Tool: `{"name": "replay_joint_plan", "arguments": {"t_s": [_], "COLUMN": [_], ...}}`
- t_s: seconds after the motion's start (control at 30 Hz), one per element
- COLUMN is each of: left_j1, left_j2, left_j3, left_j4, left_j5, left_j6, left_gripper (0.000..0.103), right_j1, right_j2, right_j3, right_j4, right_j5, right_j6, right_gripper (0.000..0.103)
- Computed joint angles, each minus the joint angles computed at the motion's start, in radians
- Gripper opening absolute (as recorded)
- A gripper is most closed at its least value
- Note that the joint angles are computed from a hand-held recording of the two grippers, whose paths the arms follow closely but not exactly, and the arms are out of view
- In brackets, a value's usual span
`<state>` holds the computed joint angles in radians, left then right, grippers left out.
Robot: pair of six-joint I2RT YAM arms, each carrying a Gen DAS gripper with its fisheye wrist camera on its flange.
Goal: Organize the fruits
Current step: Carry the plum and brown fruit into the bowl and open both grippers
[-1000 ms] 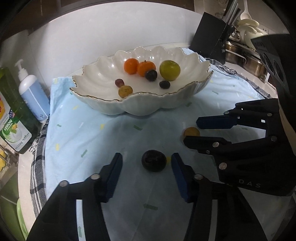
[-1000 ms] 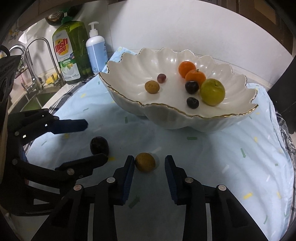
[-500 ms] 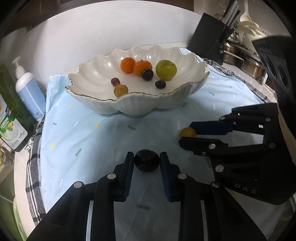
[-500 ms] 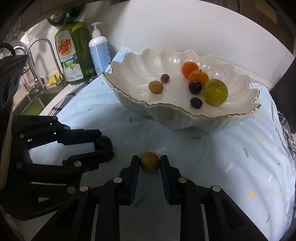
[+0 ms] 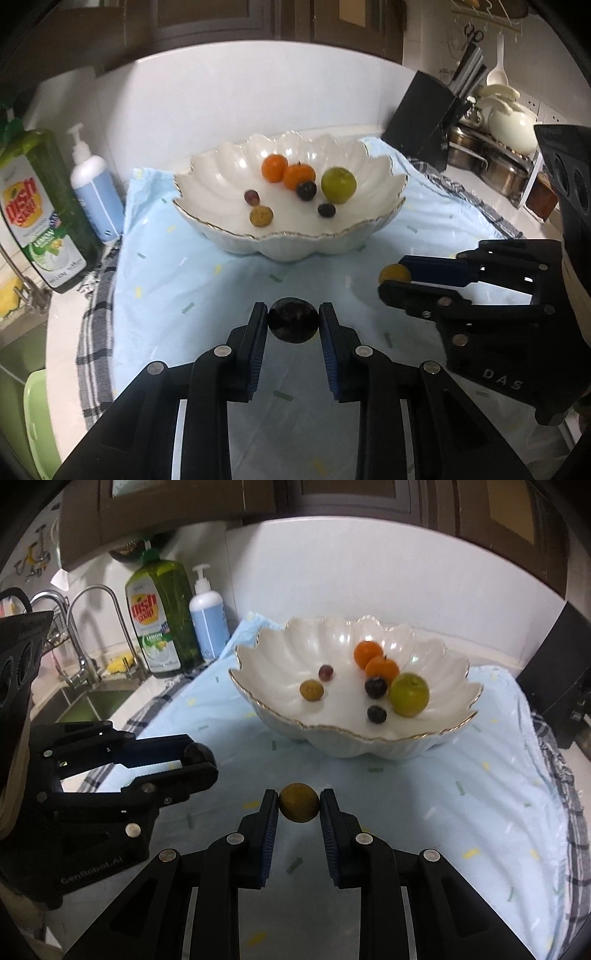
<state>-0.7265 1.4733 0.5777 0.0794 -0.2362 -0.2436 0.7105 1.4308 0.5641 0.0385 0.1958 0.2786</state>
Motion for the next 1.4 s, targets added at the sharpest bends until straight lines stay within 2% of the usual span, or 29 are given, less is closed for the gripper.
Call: {"name": "replay_joint_plan", "arguments": {"t_s": [0.43,0.7,0.87,1.1,1.4], "left_j1": [-0.041,-0.033,-0.016,0.029,0.095], "left_j2": [-0.218,-0.229,-0.177,-0.068,0.128], "left_j3": [-0.001,0.085,0.145,0.268,0.490], "left_j4": [-0.102,-0.155,-0.129,-0.132,-0.196], "left_j5": [-0.120,-0.145,-0.162,-0.131,-0.072], "left_j6": [-0.048,-0.049,-0.024,0.001,0.012], "left_gripper": [0.029,0.029,0.029,0.029,0.029], "right_j1": [0.066,0.032,-0.013,-0.098,-0.208], "right_j2": [-0.200,-0.243,-0.220,-0.140,0.010], "right_j3": [0.022,0.071,0.112,0.191,0.324], "right_j4": [-0.120,-0.135,-0.122,-0.101,-0.097], "right_j5": [0.131,0.162,0.168,0.136,0.082], "right_j6": [0.015,-0.023,-0.052,-0.098,-0.162], "right_gripper": [0.025,0.025,0.025,0.025,0.025]}}
